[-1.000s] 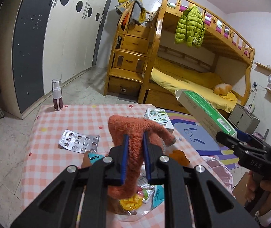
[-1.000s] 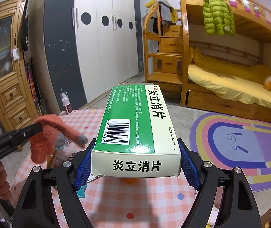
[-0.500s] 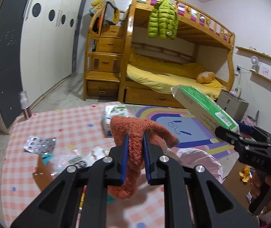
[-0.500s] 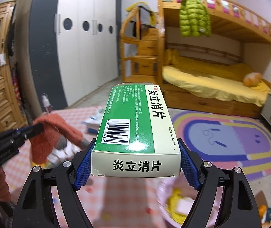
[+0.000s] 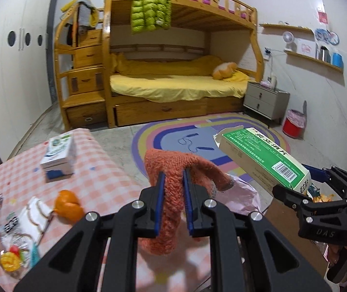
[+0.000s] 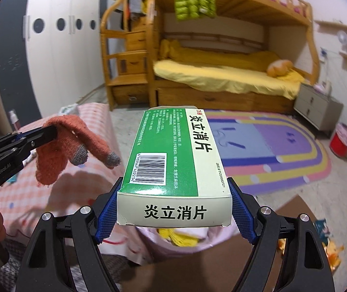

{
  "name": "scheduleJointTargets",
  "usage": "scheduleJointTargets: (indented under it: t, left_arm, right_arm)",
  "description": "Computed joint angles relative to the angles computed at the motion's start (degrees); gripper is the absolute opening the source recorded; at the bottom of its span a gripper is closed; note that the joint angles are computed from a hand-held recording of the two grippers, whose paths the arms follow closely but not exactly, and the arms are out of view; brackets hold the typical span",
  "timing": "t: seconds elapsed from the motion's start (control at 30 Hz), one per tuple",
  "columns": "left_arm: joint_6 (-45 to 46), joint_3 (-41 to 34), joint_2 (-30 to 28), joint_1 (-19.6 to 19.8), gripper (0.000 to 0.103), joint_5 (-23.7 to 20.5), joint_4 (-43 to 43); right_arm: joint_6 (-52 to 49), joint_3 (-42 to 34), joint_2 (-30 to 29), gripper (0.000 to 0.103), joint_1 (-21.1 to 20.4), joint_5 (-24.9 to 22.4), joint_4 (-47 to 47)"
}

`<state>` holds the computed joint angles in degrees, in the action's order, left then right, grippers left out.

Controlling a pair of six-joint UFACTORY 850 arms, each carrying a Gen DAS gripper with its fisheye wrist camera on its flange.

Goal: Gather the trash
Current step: 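Carry the glove and green box over the trash bin and open both grippers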

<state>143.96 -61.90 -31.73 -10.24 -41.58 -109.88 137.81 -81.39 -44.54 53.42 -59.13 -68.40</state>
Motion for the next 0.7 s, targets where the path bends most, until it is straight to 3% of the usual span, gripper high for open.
scheduleJointTargets:
  t: [0.4,0.43,0.47,0.53,0.7]
  left_arm:
    - [-5.4,-5.9,-4.9,-6.1,0.017,4.2,2.7]
    - [-6.3,-6.3,-5.1,-6.3,0.028,4.5,3.3]
    - [-6.2,-6.3,-5.1,-6.4,0.051,4.4,2.9]
    - [-5.9,-6.0,-5.1,-5.8,0.071,3.1,1.7]
    - [-6.6,-5.4,-3.8,-4.3,0.071,2.3,1.3]
  right_arm:
    - [4.5,6.1,0.7,0.084,-3.8,6.4,0.7]
    - [4.7,6.1,0.5,0.086,-4.1,6.7,0.4]
    - [4.7,5.9,0.2,0.088,-4.3,6.8,0.6]
    - [4.5,5.7,-0.2,0.088,-4.4,7.1,1.2]
    - [5.9,5.9,0.3,0.088,-3.6,6.2,1.7]
